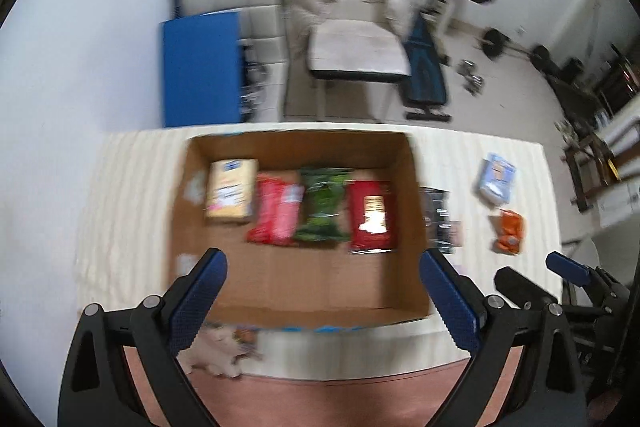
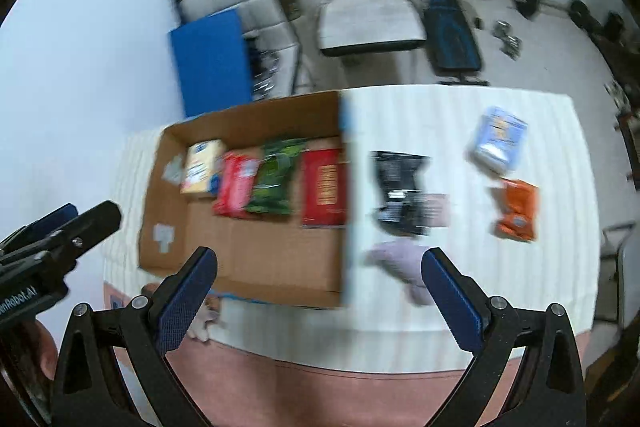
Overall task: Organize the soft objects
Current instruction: 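Grasp the black bag with the left tool while the right tool grasps the orange bag, then place both bags into the box beside the others and open both tools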
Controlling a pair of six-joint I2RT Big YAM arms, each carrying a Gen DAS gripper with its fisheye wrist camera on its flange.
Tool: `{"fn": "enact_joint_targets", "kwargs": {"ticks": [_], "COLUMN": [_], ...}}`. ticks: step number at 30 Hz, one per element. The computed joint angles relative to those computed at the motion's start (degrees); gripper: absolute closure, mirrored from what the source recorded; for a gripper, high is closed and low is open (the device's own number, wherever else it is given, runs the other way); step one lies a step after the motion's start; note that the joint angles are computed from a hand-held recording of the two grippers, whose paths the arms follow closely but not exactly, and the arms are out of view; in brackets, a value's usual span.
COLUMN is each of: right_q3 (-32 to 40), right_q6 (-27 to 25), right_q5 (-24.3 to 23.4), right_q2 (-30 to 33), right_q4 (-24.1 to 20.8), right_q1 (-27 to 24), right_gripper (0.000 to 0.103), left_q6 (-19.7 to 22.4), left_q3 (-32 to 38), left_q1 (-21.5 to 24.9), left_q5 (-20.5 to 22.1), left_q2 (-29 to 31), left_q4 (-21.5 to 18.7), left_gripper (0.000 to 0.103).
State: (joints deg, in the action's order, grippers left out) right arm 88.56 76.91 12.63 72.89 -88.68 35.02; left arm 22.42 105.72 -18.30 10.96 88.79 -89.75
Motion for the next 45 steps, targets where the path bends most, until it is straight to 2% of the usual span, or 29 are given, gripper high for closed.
{"fn": "enact_joint_targets", "kwargs": {"ticks": [3,6,9,12,16,21,23,26,31,33,34,35,36,37,38,39,45], "right_q3": [-6.7,-13.5,-19.9,-26.7,-34.3,-40.4,-41.7,-43.3,-44.9,-45.4,-45.8,-46.0,-46.4,-46.6,-46.8,-47.1,-46.8], "right_q6": [2.3,2.5,-0.5,-6.2,-15.3,-22.9,-24.7,-28.0,-31.3,-31.9,-32.0,-32.1,-32.0,-31.8,-31.5,-30.9,-28.9], "right_q5": [-0.1,-1.4,-3.9,-8.1,-14.6,-20.3,-21.5,-23.4,-25.7,-26.6,-27.3,-27.7,-28.1,-28.2,-28.3,-28.1,-26.1], "right_q2": [-7.8,-15.4,-21.8,-27.4,-31.7,-31.3,-29.6,-26.8,-22.4,-21.3,-20.9,-20.6,-20.2,-19.8,-19.6,-19.6,-19.6], "right_q4": [-3.6,-6.1,-7.3,-6.0,-2.4,2.2,4.1,6.9,10.4,11.3,11.8,12.1,12.4,12.5,12.8,13.0,12.8], "right_q1": [-2.9,-7.7,-14.4,-23.0,-33.6,-41.2,-42.6,-44.7,-46.5,-46.9,-47.2,-47.5,-47.6,-47.7,-47.4,-47.2,-44.7], "right_gripper": [0.0,0.0,0.0,0.0,0.0,0.0,0.0,0.0,0.0,0.001,0.004,0.011,0.017,0.029,0.042,0.043,0.053], "left_q6": [-1.6,-4.0,-6.7,-9.7,-13.3,-17.6,-17.5,-17.7,-19.5,-20.2,-20.5,-20.8,-21.3,-21.6,-21.7,-21.7,-21.5], "left_q3": [0.0,-0.2,-0.3,-0.1,0.9,1.5,0.2,0.5,-0.6,-1.3,-2.1,-3.0,-3.3,-3.9,-4.3,-4.8,-7.3], "left_q1": [-6.7,-13.8,-20.7,-25.0,-27.4,-27.6,-28.8,-29.3,-29.0,-28.3,-28.2,-28.1,-27.9,-27.8,-27.7,-27.7,-27.2], "left_q5": [-0.8,-3.6,-7.4,-10.6,-13.6,-15.3,-19.5,-18.1,-18.5,-17.0,-17.2,-17.0,-16.3,-16.0,-16.1,-16.6,-14.7], "left_q2": [1.8,5.0,9.4,13.7,20.0,25.4,25.3,26.6,27.9,28.1,27.7,27.2,26.8,26.1,25.6,25.0,22.7], "left_q4": [-1.2,-2.1,-2.5,-2.4,-3.4,-4.6,-2.8,-4.3,-3.7,-3.0,-1.9,-1.0,-0.2,0.7,1.2,1.8,3.6], "left_gripper": [0.004,0.004,0.004,0.004,0.004,0.004,0.004,0.004,0.004,0.011,0.013,0.016,0.024,0.03,0.044,0.057,0.062]}}
